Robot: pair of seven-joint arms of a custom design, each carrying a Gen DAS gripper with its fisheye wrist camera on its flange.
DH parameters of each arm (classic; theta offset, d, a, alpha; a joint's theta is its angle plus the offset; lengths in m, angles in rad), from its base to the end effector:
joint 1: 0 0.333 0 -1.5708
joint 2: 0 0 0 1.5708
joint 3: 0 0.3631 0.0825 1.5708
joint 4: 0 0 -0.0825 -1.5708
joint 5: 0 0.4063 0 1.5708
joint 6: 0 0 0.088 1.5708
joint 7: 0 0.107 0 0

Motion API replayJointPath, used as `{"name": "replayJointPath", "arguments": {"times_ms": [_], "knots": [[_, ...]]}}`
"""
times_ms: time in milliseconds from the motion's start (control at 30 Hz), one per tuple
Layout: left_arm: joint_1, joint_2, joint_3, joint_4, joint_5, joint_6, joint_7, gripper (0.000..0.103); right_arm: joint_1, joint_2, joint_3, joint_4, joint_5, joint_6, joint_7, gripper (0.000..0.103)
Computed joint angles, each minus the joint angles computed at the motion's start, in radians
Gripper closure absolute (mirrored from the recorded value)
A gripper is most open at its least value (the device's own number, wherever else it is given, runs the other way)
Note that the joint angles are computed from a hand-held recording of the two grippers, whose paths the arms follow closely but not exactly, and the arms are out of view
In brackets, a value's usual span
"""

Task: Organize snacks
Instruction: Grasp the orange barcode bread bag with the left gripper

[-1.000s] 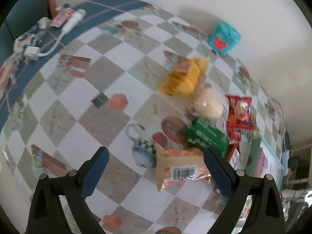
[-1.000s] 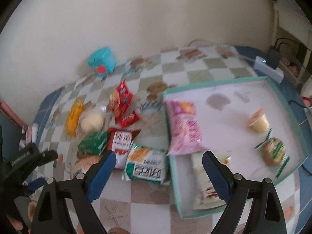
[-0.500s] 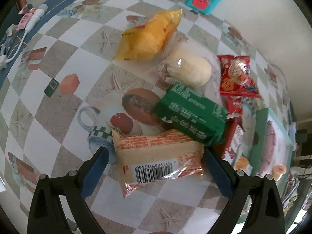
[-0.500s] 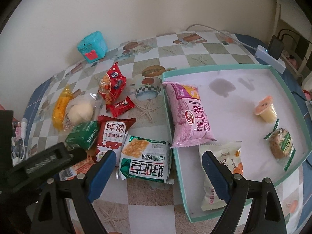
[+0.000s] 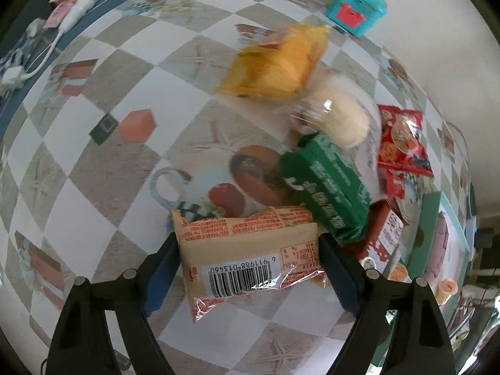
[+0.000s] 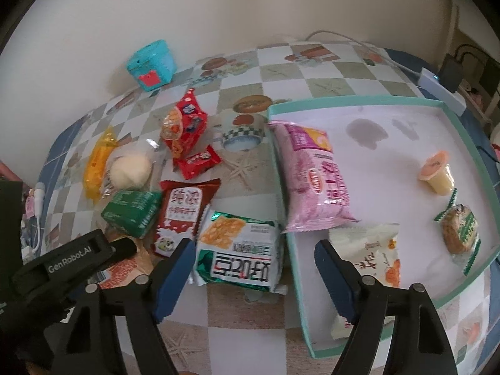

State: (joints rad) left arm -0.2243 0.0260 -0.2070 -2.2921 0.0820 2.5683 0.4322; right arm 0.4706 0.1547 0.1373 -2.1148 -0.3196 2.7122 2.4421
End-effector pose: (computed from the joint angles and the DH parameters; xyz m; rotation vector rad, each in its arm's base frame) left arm 0.5062 -0.2340 0.3966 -2.7465 1.3711 -0.3869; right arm 0.5089 0.3642 0.4216 -1.8981 1.9146 -0.2674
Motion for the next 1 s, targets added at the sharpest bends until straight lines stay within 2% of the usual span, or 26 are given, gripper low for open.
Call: {"name": "replayJointPath", "arguments": {"times_ms": [300, 567, 767, 1000], "knots": [[0.018, -0.041, 0.0, -0.047, -0.031, 0.011, -0.013, 0.016, -0.015, 0.033, 0.017, 0.02, 0.111, -0.008, -0.07, 0.022], [0.028, -0.035, -0.004, -0.043, -0.043, 0.017, 0.0, 0.016, -0.008, 0.061, 0.007, 0.042, 0.114, -0.025, -0.049, 0.021], [0.027, -0.038, -0.004, -0.045, -0.043, 0.017, -0.001, 0.016, 0.013, 0.074, -0.002, 0.067, 0.059, -0.068, -0.019, 0.021], [0.027, -0.041, -0.005, -0.046, -0.043, 0.015, -0.001, 0.016, -0.003, 0.064, 0.018, 0.06, 0.116, -0.071, -0.065, 0.023]]}}
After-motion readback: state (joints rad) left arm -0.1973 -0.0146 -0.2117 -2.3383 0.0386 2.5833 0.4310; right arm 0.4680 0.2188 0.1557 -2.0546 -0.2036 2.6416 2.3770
